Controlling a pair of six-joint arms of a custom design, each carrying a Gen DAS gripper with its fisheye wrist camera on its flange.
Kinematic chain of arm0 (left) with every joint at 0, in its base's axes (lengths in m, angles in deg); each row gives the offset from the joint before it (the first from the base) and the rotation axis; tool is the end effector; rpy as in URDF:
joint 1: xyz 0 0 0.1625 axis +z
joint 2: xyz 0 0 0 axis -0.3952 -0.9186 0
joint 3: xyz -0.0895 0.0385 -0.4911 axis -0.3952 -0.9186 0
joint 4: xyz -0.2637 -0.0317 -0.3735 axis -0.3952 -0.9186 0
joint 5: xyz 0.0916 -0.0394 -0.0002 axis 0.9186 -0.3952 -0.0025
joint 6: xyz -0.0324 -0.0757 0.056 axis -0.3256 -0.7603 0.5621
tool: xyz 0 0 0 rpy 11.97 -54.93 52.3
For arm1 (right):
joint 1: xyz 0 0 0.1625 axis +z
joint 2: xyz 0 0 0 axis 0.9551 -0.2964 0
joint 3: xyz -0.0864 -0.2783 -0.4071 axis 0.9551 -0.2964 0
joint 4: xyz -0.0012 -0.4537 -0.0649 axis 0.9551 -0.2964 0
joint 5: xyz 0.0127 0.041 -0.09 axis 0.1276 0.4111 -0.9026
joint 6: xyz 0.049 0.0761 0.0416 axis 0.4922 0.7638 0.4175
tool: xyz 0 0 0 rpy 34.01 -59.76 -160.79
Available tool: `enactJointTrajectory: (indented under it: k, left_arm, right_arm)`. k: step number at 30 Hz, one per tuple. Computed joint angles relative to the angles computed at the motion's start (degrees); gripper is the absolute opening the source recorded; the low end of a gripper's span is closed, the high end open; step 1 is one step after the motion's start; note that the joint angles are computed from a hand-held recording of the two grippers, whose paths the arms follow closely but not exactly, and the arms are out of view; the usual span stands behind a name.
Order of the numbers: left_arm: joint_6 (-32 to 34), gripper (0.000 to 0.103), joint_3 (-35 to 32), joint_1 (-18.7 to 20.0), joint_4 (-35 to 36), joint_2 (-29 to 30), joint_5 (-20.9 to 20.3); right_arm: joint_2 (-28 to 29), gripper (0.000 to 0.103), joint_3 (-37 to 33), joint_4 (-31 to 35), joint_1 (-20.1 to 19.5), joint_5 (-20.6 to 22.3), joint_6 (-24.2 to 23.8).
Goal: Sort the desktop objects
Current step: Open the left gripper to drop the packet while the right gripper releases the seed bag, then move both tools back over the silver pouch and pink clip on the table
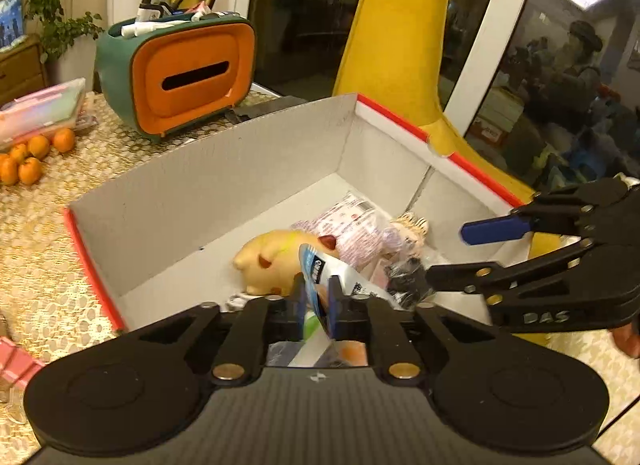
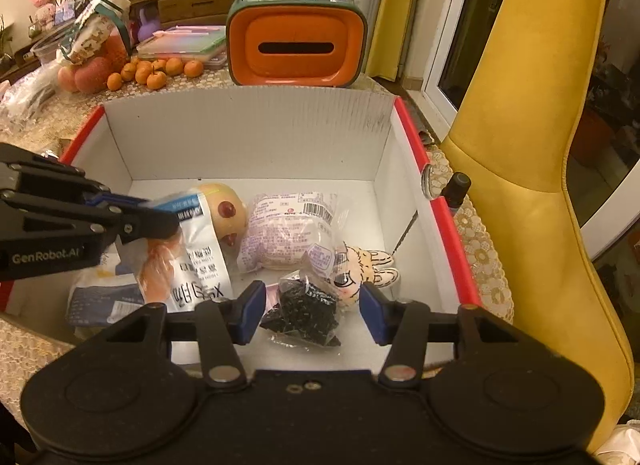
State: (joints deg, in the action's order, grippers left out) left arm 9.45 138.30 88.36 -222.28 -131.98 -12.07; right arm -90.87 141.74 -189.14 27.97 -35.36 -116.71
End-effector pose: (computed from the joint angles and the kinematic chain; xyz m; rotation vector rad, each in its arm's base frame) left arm -0.0737 -0.6385 0.1675 0.2352 2.3649 -0.9451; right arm 0.2358 -0.7226 0.0357 1.2773 -2.3139 0.3265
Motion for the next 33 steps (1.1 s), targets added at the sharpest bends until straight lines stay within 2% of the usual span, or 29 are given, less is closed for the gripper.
enactJointTrajectory:
  k: [3, 5, 6, 10, 12, 14, 21, 31, 33]
  left_arm:
    - [0.2, 0.032, 0.6, -0.5, -0.3, 0.0, 1.9]
    - [-0.6, 0.046, 1.1, -0.5, -0.2, -0.4, 2.3]
    - [-1.0, 0.052, 1.4, -0.7, -0.4, -0.6, 3.1]
    - [-0.2, 0.054, 2.9, -0.7, -2.6, -1.7, 2.4]
    - [0.0, 0.066, 3.8, -1.0, -3.6, -2.3, 1.5]
    - [0.6, 0.07, 4.3, -1.5, -4.7, -2.5, 1.8]
    - [1.2, 0.076, 6.8, -3.1, -6.4, -3.9, 1.4]
    - [-0.4, 0.077, 12.0, -5.9, -8.8, -8.1, 1.2]
    - [-0.3, 0.077, 13.2, -6.7, -10.5, -8.5, 2.6]
  right_arm:
    - [-0.7, 0.052, 0.6, 0.4, -0.1, 1.1, 0.6]
    - [-1.2, 0.057, 1.1, 0.2, -0.1, 1.9, 0.8]
    - [-1.4, 0.064, 1.4, -0.2, -0.1, 2.3, 0.8]
    - [-2.3, 0.066, 2.6, -0.9, -0.1, 3.7, 1.1]
    - [-2.9, 0.066, 3.2, -0.8, -0.1, 4.4, 1.7]
    - [-3.4, 0.066, 3.7, -0.8, -0.1, 5.0, 1.8]
    - [-5.2, 0.067, 5.5, -0.9, 0.3, 6.4, 2.3]
    - [-8.0, 0.071, 9.5, -2.3, 1.6, 7.9, 2.1]
    - [-8.5, 0.072, 10.4, -2.8, 2.0, 8.0, 2.1]
